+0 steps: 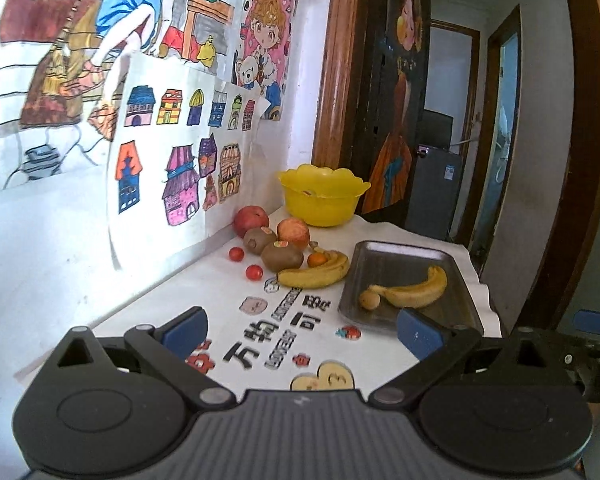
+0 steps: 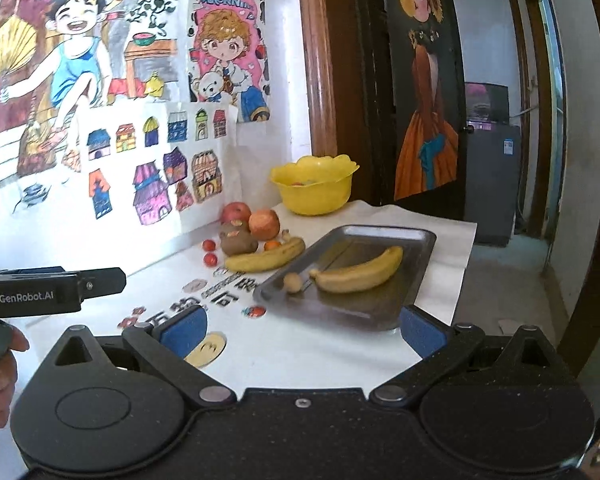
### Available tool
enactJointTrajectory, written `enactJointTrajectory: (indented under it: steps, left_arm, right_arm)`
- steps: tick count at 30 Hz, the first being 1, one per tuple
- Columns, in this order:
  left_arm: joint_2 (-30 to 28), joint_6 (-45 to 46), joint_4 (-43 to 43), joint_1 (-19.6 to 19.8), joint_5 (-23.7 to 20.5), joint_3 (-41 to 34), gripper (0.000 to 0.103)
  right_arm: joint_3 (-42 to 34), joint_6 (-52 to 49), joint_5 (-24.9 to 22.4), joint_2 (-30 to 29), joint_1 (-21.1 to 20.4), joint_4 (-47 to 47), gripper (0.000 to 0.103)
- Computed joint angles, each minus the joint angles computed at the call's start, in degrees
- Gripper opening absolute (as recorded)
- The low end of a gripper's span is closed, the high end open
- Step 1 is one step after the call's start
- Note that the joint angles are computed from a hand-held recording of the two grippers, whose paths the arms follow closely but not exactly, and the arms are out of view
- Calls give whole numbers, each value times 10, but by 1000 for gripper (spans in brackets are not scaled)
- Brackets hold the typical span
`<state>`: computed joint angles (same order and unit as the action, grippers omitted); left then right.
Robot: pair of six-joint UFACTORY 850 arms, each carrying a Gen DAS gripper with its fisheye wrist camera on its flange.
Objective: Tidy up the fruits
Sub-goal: 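Withdraw both tools from the tray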
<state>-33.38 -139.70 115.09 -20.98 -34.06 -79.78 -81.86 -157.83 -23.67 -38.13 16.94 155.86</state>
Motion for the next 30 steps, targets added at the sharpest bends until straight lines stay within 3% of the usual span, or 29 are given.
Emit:
enactJointTrajectory:
  steps: [6,12,20,27,30]
  left_arm:
    - [16,9,-16,-7,-14,28,103]
    - [11,52,-52,0,-14,20,103]
    - [-30,122,-116,36,3,-34,103]
    - [-114,241,-180,83,59,-149,103]
    - [-156,368,-289,97,81,-220,102]
  right_arm:
    - [34,-1,-4,15,7,11,102]
    - [14,29,15,-2,14,-9,102]
    - [-104,260,34,-81,15,-235,102]
    - [-263,474,-85,-202,-10,-455,102]
    - [-337,551,-83,-246,-11,-530,102]
